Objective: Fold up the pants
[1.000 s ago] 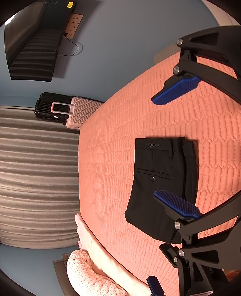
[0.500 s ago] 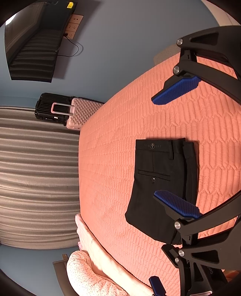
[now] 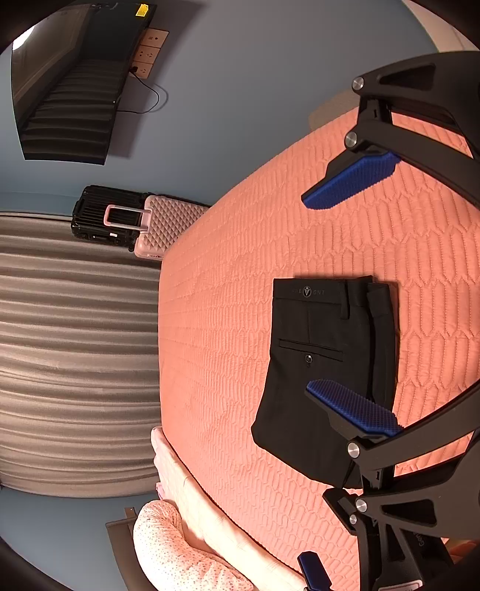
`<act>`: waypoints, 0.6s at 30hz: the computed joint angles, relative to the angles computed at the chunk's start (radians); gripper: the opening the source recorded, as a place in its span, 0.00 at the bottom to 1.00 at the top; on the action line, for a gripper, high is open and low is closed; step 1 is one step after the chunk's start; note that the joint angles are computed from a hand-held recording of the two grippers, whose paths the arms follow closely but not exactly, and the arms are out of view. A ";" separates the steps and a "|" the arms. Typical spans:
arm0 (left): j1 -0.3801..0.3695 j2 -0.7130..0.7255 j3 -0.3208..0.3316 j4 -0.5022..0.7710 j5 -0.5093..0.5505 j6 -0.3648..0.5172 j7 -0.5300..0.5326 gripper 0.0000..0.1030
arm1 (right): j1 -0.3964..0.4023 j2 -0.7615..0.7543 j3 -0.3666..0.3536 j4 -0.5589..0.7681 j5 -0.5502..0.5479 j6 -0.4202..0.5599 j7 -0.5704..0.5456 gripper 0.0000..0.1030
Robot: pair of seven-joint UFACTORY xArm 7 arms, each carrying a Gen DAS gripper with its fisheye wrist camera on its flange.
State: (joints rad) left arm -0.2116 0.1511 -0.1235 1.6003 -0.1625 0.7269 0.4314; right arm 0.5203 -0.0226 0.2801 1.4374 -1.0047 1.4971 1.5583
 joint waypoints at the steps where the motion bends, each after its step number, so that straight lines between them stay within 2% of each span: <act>1: 0.002 0.000 0.000 0.002 -0.007 0.001 -0.003 0.84 | 0.000 0.001 -0.001 0.000 0.000 0.000 0.001 0.90; 6: 0.048 0.010 -0.011 0.048 -0.193 0.080 0.097 0.84 | 0.000 0.000 0.000 0.000 -0.002 0.008 0.006 0.90; 9: 0.061 0.033 -0.005 0.090 -0.234 0.138 0.089 0.84 | 0.000 -0.003 0.000 -0.005 0.000 0.006 0.015 0.90; 11: 0.056 0.042 0.002 0.099 -0.206 0.138 0.053 0.84 | -0.003 -0.005 -0.001 -0.008 0.005 0.001 0.015 0.90; 18: 0.042 0.029 0.002 0.066 -0.148 0.073 0.036 0.84 | -0.010 -0.014 0.001 -0.020 0.012 -0.008 0.019 0.90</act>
State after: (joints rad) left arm -0.1700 0.1801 -0.1220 1.6659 -0.3104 0.7996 0.4675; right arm 0.5107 -0.0364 0.2813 1.4172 -0.9931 1.4891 1.5775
